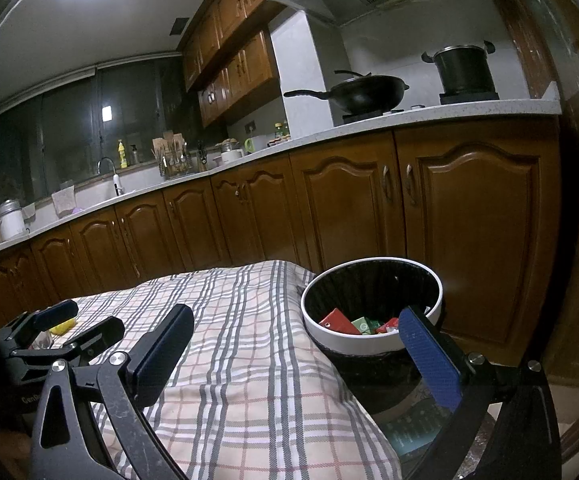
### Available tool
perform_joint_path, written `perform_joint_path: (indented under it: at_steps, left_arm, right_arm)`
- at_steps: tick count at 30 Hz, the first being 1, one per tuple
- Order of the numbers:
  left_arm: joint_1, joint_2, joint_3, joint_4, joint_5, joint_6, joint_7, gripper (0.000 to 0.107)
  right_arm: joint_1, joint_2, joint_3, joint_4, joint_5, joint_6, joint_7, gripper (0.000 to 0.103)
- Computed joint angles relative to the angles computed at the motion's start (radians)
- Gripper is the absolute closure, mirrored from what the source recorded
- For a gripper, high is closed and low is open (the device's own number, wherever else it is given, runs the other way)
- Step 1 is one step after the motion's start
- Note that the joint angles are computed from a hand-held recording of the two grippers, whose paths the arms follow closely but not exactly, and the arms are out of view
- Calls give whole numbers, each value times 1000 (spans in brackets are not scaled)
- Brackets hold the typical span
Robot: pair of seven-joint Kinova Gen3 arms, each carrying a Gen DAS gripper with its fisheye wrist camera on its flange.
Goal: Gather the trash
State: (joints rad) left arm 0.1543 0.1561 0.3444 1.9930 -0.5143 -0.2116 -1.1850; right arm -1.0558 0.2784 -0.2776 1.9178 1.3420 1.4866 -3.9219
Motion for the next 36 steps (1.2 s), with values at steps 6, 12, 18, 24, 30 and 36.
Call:
perform_joint_path:
  at_steps: [6, 12, 18, 24, 30, 36]
  left_arm:
    - [1, 0, -1, 0, 1, 1, 1, 5]
    - [9, -1, -7, 0, 9, 1, -7, 5]
    - [19, -1, -14, 1, 26, 2, -20, 5]
    - [-38, 7, 38, -4, -38, 3, 31, 5]
    - [-72, 15, 65, -13, -105, 5, 87, 5]
    - [-146, 28, 125, -29, -217, 11, 188, 5]
  right_arm:
    - [0, 0, 0, -1, 0, 0, 0, 0]
    - [-1, 0, 0, -1, 0, 1, 0, 0]
    - [0, 0, 0, -2, -1, 0, 1, 0]
    - [2, 0, 1, -4, -1, -3, 5, 0]
    - [13, -7, 4, -17, -2, -24, 36, 0]
    - [40, -14, 12, -32, -1, -69, 76, 0]
